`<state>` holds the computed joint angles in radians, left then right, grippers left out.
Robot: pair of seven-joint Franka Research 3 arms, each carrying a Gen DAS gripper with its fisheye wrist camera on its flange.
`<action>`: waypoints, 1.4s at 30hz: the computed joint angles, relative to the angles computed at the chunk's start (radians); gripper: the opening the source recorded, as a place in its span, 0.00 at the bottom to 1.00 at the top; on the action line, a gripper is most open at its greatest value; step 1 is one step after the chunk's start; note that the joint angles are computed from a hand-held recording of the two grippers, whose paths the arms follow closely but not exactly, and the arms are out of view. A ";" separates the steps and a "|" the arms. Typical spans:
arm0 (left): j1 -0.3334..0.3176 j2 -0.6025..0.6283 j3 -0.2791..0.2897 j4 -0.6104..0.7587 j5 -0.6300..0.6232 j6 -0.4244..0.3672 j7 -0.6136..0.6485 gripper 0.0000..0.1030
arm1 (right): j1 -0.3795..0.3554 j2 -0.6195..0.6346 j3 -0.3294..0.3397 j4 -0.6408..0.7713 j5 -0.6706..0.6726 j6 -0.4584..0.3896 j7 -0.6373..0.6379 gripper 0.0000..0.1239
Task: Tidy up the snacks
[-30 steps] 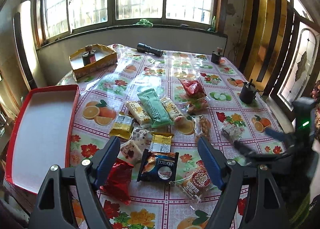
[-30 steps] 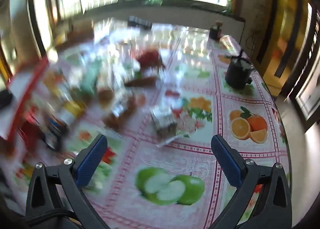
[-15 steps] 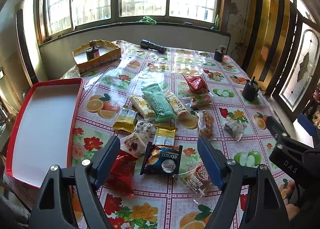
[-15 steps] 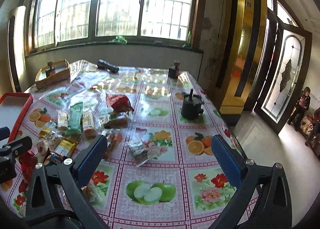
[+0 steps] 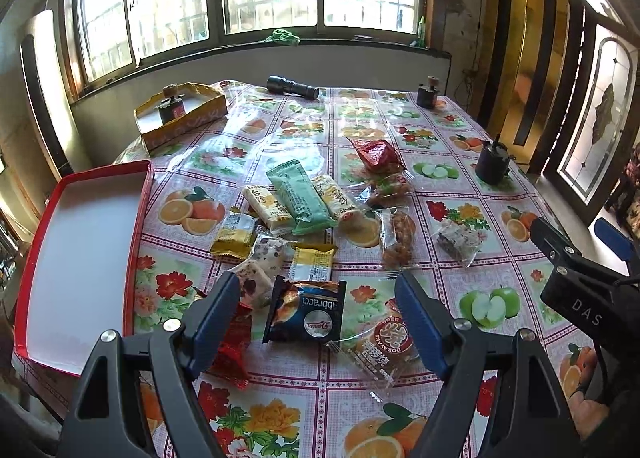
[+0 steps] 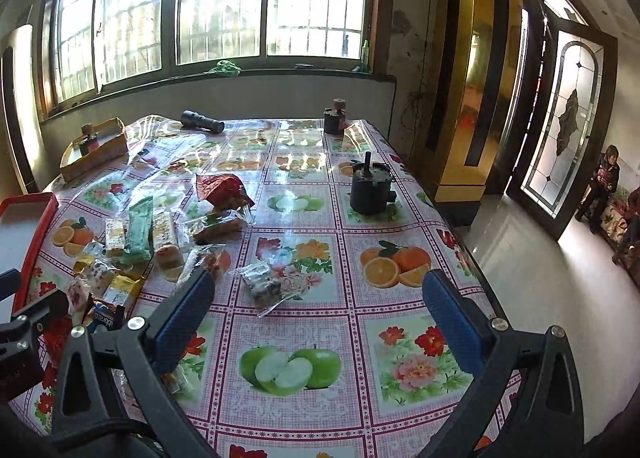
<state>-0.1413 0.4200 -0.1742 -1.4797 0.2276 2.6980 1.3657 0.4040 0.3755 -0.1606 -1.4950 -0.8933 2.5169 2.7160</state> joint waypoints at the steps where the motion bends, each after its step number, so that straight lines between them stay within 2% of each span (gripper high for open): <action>1: 0.000 0.000 -0.001 0.001 0.000 -0.001 0.001 0.77 | -0.002 0.001 0.001 0.000 0.005 -0.002 -0.003 0.83; 16: 0.004 -0.001 -0.002 -0.003 -0.010 -0.007 0.006 0.78 | 0.004 0.005 0.003 0.007 0.014 -0.011 -0.024 0.83; 34: 0.011 0.025 0.017 0.027 0.004 -0.042 -0.027 0.78 | 0.023 0.064 0.001 0.073 0.084 -0.026 -0.121 0.83; 42: 0.016 0.067 0.042 0.085 0.022 -0.098 -0.062 0.78 | 0.010 0.081 0.001 0.071 0.173 0.065 -0.202 0.83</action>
